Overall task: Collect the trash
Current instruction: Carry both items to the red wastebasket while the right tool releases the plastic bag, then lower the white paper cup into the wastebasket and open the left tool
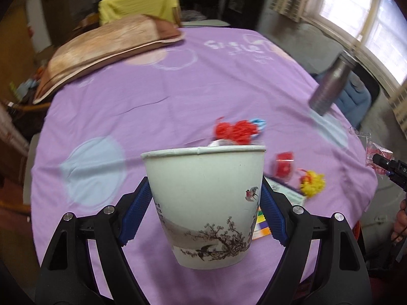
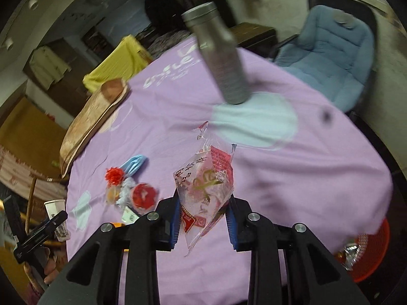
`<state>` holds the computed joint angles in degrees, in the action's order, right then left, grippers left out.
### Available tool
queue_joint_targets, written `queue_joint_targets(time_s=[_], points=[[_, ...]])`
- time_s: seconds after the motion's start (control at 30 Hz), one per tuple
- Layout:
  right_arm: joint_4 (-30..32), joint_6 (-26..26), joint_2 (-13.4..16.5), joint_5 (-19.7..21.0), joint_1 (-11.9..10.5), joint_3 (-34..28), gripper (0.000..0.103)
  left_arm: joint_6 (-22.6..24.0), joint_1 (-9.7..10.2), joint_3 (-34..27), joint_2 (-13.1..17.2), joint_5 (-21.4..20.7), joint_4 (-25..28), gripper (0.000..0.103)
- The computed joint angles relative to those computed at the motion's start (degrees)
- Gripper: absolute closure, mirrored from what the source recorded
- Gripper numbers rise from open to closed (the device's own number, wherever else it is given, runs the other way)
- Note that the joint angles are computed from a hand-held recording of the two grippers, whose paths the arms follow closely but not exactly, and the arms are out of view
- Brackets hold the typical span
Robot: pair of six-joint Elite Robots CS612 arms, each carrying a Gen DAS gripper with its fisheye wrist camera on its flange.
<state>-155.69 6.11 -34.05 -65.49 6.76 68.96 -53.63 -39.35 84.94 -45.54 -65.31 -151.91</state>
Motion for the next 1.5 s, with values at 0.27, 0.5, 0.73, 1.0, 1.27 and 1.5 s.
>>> queue_joint_targets(time_s=[0.27, 0.5, 0.73, 1.0, 1.27, 1.5], points=[[-11.6, 11.4, -6.1, -8.3, -3.9, 13.8, 0.072, 15.2, 0.04, -12.0, 7.0, -7.0, -2.0, 0.024], [-16.9, 19.9, -9.8, -14.8, -7.3, 23.4, 0.071, 24.4, -0.86, -23.3, 13.1, -12.4, 0.9, 0.024], [-13.8, 22.8, -9.5, -16.2, -10.2, 26.0, 0.07, 27.3, -1.79, -30.1, 16.4, -13.5, 5.5, 0.024], [-6.0, 21.0, -4.7, -13.9, -12.3, 20.6, 0.06, 25.5, -2.52, -33.4, 17.3, -10.9, 11.7, 0.024], [-5.0, 21.3, -3.2, -13.5, -13.4, 18.2, 0.042, 26.1, -3.21, -37.0, 18.8, -10.5, 14.9, 0.024], [-10.4, 23.9, -5.2, -14.3, -14.0, 21.4, 0.042, 31.4, -3.76, -44.1, 22.7, -14.4, 16.8, 0.024]])
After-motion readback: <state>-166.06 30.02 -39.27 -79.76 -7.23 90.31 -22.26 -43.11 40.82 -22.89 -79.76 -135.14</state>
